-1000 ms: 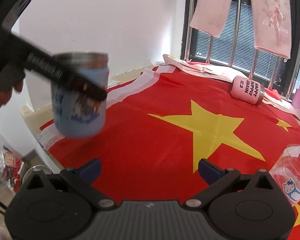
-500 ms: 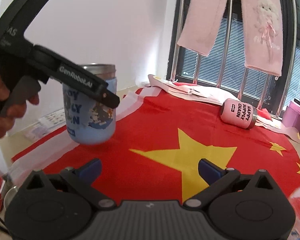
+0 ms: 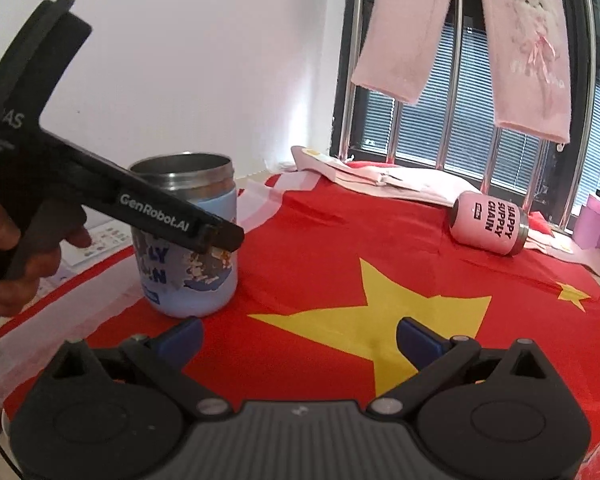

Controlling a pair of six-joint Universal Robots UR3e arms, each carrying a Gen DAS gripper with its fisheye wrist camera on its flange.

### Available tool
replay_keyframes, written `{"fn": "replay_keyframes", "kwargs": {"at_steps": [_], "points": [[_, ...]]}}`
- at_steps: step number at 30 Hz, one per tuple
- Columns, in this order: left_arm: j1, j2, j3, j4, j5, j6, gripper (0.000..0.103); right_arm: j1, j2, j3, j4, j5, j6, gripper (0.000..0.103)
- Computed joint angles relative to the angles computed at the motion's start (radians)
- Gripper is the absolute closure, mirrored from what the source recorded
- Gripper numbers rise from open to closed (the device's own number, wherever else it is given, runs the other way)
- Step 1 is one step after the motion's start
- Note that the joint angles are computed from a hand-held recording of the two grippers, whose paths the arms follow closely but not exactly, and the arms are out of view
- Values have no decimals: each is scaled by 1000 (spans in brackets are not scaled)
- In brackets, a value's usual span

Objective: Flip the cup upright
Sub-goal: 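Lower the upright blue cup onto the flag and open the left tool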

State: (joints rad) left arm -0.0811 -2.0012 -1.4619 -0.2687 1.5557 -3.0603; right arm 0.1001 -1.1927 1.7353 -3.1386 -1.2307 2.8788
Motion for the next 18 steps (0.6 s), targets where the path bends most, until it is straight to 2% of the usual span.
{"fn": "replay_keyframes", "kwargs": {"at_steps": [1,2,7,13,15,18], "points": [[0,26,-37,36,2,-2,4,0,-11,13,-9,3,4,0],[-2,52,-64,60,8,-6,1,-2,-22,23,-15,7,7,0],[-29,230,-233,160,75,-31,0,-8,-138,140,-77,17,23,0],[-127,466,-411,195,194,-69,0,-41,-412,375,-115,50,38,0],[-188,542,-472,212,260,-87,0,-70,-546,468,-94,74,41,0],[-342,619,-541,231,429,-132,0,-135,-791,598,-1,118,48,0]]}}
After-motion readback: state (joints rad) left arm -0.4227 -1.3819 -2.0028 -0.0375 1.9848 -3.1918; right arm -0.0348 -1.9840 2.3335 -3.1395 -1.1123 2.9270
